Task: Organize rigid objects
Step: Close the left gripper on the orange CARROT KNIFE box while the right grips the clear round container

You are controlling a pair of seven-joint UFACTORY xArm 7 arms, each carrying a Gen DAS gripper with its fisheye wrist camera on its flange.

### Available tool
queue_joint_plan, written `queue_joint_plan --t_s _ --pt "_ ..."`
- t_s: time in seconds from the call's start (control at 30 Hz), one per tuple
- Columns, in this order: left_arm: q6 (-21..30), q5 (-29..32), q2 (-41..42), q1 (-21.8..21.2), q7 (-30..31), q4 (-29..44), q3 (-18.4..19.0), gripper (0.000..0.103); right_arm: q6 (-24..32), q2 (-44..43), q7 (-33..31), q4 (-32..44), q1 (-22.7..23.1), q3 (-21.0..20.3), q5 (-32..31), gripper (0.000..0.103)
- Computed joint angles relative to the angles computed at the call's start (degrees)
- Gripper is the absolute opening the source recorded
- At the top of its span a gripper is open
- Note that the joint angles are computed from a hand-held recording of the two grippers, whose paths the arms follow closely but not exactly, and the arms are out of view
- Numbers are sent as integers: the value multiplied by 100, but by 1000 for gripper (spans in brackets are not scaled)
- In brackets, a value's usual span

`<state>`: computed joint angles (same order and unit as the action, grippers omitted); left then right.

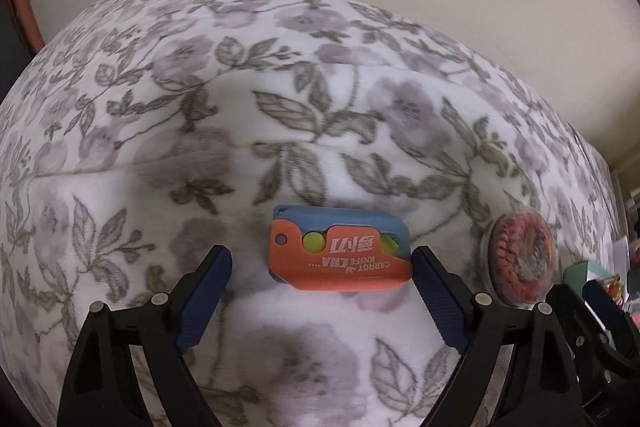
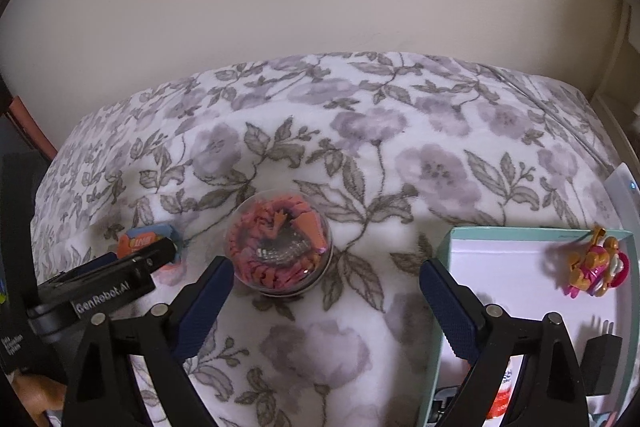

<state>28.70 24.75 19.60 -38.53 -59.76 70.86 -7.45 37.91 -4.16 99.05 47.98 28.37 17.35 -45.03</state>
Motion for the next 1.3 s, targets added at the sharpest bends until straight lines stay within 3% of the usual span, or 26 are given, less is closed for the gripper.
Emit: queue_joint_plan --t_s 0.47,0.9,1.3 --pt "-180 -197 -95 109 116 -49 -25 91 -188 247 -2 133 62 -137 -162 96" --pt "64 -101 152 -48 180 164 37 91 -453 602 -157 237 118 -297 17 96" --pt "139 19 146 -72 53 162 65 91 -102 940 -408 530 363 -434 110 95"
